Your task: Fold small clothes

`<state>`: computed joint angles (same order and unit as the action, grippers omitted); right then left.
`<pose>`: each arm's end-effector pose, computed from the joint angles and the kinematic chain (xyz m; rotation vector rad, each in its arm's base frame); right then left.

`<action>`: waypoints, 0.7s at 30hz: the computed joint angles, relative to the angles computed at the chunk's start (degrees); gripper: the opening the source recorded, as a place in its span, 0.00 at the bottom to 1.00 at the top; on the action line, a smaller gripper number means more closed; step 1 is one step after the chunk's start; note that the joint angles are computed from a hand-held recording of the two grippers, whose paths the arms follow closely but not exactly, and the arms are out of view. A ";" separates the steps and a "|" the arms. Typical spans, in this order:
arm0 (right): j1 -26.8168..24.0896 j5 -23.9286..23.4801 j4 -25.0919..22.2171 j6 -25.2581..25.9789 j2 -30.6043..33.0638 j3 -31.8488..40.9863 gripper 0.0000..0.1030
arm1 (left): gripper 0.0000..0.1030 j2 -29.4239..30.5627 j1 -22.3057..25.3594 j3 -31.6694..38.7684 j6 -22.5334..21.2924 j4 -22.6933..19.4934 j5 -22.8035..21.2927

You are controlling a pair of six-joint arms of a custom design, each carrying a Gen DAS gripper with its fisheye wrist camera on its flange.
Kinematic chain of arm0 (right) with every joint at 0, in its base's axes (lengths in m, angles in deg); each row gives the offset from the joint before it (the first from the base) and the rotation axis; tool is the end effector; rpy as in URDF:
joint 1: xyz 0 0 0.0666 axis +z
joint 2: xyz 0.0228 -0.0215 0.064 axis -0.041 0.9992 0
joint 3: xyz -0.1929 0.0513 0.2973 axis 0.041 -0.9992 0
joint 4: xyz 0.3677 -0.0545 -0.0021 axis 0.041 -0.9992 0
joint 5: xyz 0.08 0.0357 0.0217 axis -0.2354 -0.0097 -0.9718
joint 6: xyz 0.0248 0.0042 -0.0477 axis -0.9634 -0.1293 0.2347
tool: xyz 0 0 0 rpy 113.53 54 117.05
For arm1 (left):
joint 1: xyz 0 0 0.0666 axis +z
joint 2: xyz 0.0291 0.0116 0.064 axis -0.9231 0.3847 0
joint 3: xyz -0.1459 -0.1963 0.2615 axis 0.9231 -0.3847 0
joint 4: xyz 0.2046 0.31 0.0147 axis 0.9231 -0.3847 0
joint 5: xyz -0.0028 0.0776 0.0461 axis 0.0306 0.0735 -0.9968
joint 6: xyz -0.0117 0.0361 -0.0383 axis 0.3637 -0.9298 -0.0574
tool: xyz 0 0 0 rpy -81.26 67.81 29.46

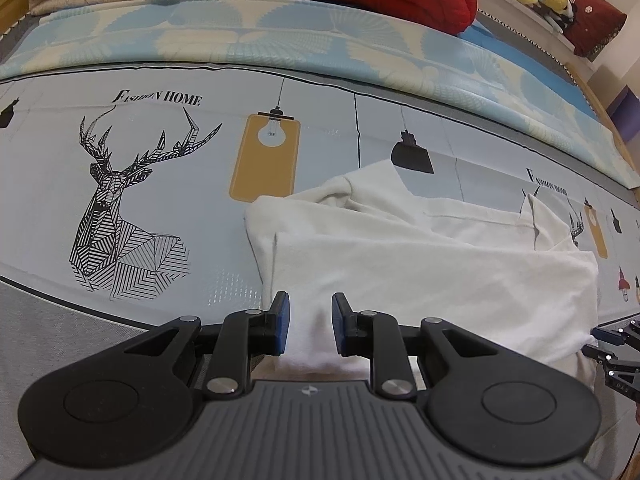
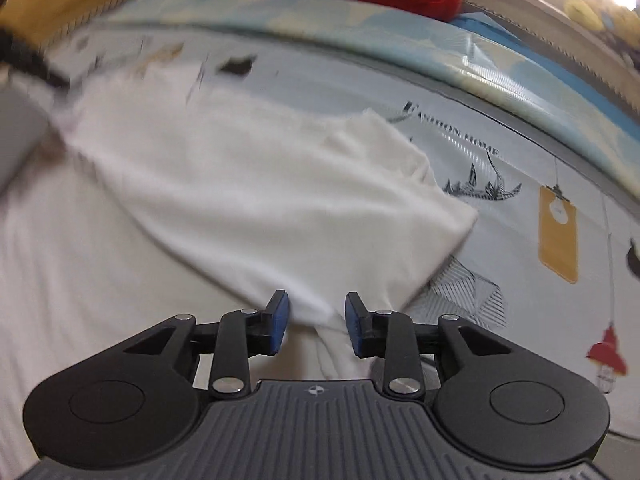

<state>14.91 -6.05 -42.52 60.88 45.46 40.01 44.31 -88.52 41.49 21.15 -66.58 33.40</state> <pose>0.4899 0.1590 0.3423 -1.0793 2.3926 0.1912 0.4183 -0.1553 0.3815 -0.4900 2.6260 -0.0918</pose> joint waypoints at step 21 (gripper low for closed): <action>-4.32 -3.49 -1.37 -11.81 -3.01 2.63 0.04 | 0.24 0.17 0.19 -2.35 -2.79 0.82 3.57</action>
<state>10.59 -9.53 -43.89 49.07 42.45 42.64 44.47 -88.33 39.13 18.35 -65.75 36.97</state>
